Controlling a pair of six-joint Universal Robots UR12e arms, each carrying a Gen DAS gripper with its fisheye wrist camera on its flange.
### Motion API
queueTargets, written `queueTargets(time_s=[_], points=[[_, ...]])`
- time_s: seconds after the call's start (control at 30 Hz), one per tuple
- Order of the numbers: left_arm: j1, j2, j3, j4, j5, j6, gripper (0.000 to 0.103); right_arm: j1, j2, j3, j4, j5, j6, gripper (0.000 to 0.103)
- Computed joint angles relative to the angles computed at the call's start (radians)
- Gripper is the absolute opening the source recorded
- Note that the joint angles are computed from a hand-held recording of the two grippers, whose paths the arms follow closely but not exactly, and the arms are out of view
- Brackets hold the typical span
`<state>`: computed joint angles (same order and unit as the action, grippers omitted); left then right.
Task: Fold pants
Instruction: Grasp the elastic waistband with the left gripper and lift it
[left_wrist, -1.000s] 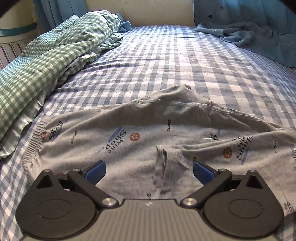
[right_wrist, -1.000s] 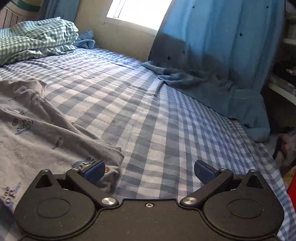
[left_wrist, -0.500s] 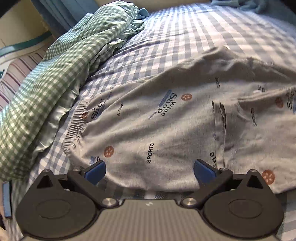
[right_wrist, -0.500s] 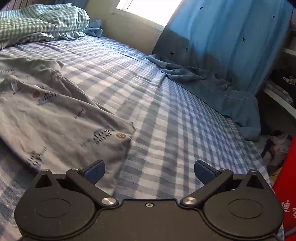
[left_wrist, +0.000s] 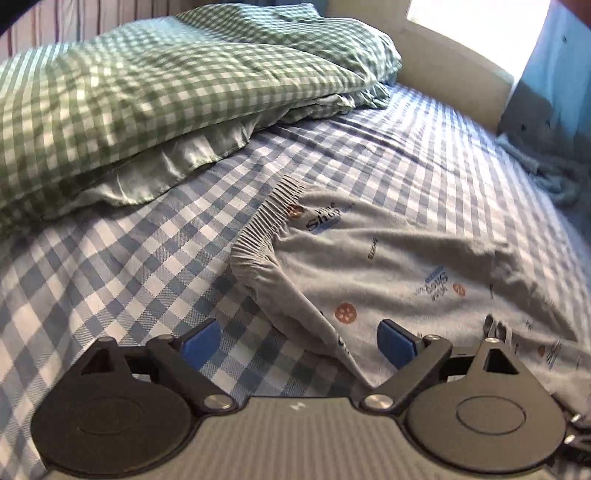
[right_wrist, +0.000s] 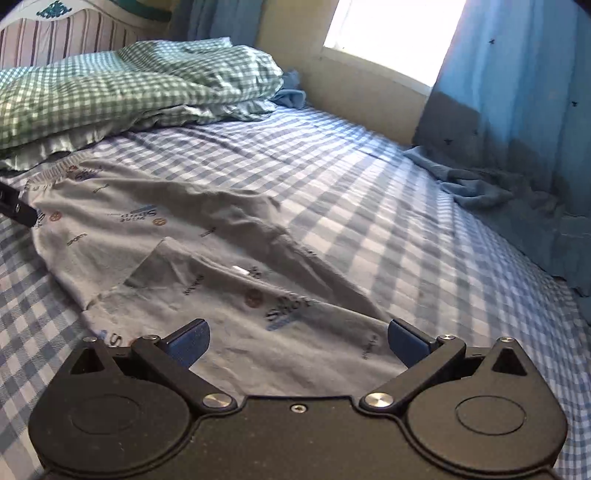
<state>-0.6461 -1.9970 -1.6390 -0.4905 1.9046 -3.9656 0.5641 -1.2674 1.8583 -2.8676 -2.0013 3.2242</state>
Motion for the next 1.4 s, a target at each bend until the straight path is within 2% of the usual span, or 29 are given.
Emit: queueTargets(time_s=[0.1,0.17,0.2,0.27,0.37,0.43,0.47,0.53,0.63,0.8,0.93,1.0,1.13,1.27,1.3,1.4], points=[[0.045,0.003,-0.059,0.147,-0.094,-0.124,0.094,0.010,0.031,-0.048,0.087,0.009,0.031,0.102],[0.065,-0.007,-0.082,0.213,-0.130,-0.183,0.092,0.012,0.046,-0.073,0.154,0.020,0.052,0.102],[0.073,-0.015,-0.086,0.230,-0.139,-0.203,0.091,0.014,0.052,-0.082,0.181,0.017,0.058,0.102],[0.078,-0.026,-0.094,0.292,-0.127,-0.201,0.089,0.018,0.060,-0.083,0.177,0.004,0.064,0.102],[0.097,-0.038,-0.095,0.328,-0.149,-0.229,0.074,0.016,0.057,-0.078,0.178,0.009,0.080,0.102],[0.108,-0.041,-0.103,0.353,-0.160,-0.278,0.059,0.014,0.057,-0.077,0.179,0.013,0.079,0.102],[0.113,-0.040,-0.107,0.359,-0.166,-0.294,0.053,0.013,0.057,-0.078,0.178,0.014,0.075,0.102],[0.124,-0.037,-0.108,0.330,-0.178,-0.321,0.029,0.014,0.058,-0.077,0.175,0.010,0.080,0.102],[0.135,-0.037,-0.109,0.325,-0.205,-0.330,0.029,0.017,0.059,-0.071,0.160,0.002,0.105,0.102],[0.132,-0.039,-0.089,0.280,-0.199,-0.311,0.027,0.018,0.057,-0.064,0.150,-0.002,0.143,0.102],[0.134,-0.037,-0.079,0.253,-0.203,-0.311,0.024,0.023,0.060,-0.089,0.192,-0.024,0.101,0.102],[0.134,-0.037,-0.076,0.245,-0.204,-0.305,0.021,0.033,0.066,-0.095,0.164,-0.058,0.076,0.102],[0.133,-0.038,-0.070,0.235,-0.199,-0.294,0.017,0.040,0.075,-0.114,0.160,-0.058,0.082,0.102],[0.129,-0.037,-0.068,0.237,-0.192,-0.265,0.013,0.044,0.092,-0.133,0.220,-0.037,0.078,0.102],[0.129,-0.035,-0.069,0.240,-0.193,-0.255,0.013,0.045,0.094,-0.130,0.207,-0.041,0.095,0.102],[0.131,-0.030,-0.073,0.253,-0.197,-0.244,0.013,0.036,0.088,-0.141,0.252,-0.016,0.148,0.102]])
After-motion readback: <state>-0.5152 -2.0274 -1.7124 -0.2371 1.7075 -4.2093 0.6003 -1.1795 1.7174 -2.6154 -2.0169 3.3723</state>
